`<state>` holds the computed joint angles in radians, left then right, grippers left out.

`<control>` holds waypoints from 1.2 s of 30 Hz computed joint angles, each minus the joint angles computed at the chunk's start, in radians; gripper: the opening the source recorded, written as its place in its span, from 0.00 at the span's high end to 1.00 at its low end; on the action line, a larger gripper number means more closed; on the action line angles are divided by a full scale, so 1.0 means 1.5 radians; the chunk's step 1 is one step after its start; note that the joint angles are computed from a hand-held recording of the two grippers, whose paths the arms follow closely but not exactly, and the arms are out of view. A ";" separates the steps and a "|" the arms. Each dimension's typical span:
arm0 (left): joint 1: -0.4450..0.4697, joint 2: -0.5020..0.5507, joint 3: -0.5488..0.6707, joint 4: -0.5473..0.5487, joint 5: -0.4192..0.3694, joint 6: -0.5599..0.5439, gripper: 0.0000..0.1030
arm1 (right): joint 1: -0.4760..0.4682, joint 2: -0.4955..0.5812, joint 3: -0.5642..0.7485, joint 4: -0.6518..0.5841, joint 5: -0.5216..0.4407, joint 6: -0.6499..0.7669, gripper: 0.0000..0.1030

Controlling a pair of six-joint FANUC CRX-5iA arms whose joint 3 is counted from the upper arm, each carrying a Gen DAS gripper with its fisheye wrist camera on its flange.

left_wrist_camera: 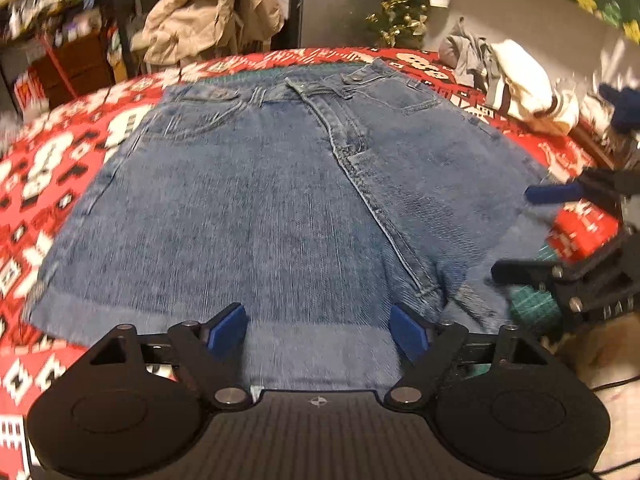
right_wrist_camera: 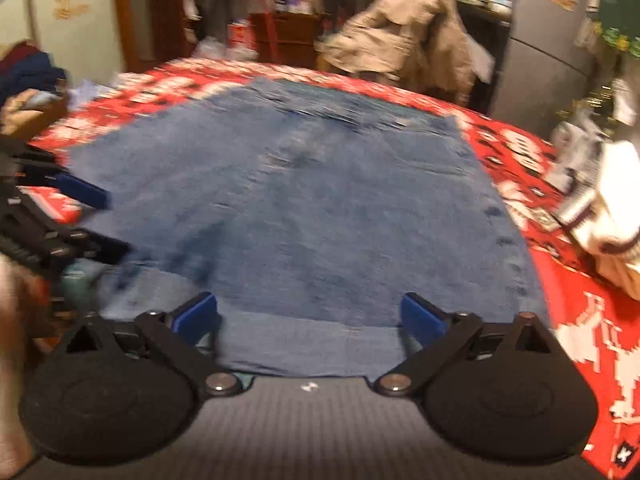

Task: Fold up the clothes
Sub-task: 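Close both tools on the cuffed leg hems, bringing the tools together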

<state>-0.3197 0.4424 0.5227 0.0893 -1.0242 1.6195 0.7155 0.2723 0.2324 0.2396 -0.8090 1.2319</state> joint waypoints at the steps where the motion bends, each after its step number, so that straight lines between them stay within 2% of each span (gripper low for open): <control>1: 0.006 -0.005 -0.006 0.018 -0.005 0.002 0.34 | 0.001 -0.005 0.006 -0.021 -0.005 0.017 0.13; 2: 0.011 -0.010 -0.014 0.038 -0.010 0.002 0.40 | 0.002 -0.010 0.012 -0.041 -0.011 0.033 0.17; 4: 0.019 -0.019 -0.033 0.076 -0.017 -0.001 0.53 | 0.007 -0.013 0.027 -0.069 -0.032 0.058 0.39; 5: 0.021 -0.025 -0.045 0.093 -0.018 -0.006 0.61 | 0.010 -0.014 0.031 -0.080 -0.039 0.066 0.46; 6: 0.023 -0.030 -0.057 0.110 -0.019 -0.012 0.66 | 0.013 -0.015 0.033 -0.084 -0.046 0.068 0.57; 7: 0.025 -0.034 -0.071 0.127 -0.017 -0.019 0.68 | 0.017 -0.016 0.035 -0.087 -0.052 0.070 0.64; 9: 0.025 -0.040 -0.094 0.159 -0.011 -0.032 0.75 | 0.019 -0.016 0.046 -0.113 -0.072 0.078 0.69; 12: 0.022 -0.047 -0.124 0.201 0.010 -0.062 0.76 | 0.018 -0.019 0.058 -0.157 -0.094 0.093 0.76; 17: 0.019 -0.037 -0.132 0.231 0.031 -0.089 0.75 | -0.004 -0.020 0.073 -0.250 -0.093 0.132 0.76; 23: 0.037 -0.055 -0.192 0.316 0.058 -0.111 0.72 | -0.039 -0.016 0.090 -0.339 -0.089 0.128 0.73; 26: 0.037 -0.050 -0.188 0.321 0.048 -0.119 0.65 | -0.052 -0.017 0.090 -0.378 -0.078 0.138 0.72; 29: 0.032 -0.049 -0.182 0.305 0.054 -0.122 0.64 | -0.057 -0.012 0.092 -0.388 -0.071 0.122 0.71; 36: 0.021 -0.089 -0.229 0.294 0.161 -0.119 0.65 | -0.068 -0.018 0.076 -0.409 -0.014 0.098 0.70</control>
<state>-0.2875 0.3083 0.1787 0.5302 -0.7833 1.4415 0.6141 0.2458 0.3467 -0.3738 -0.8306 1.3788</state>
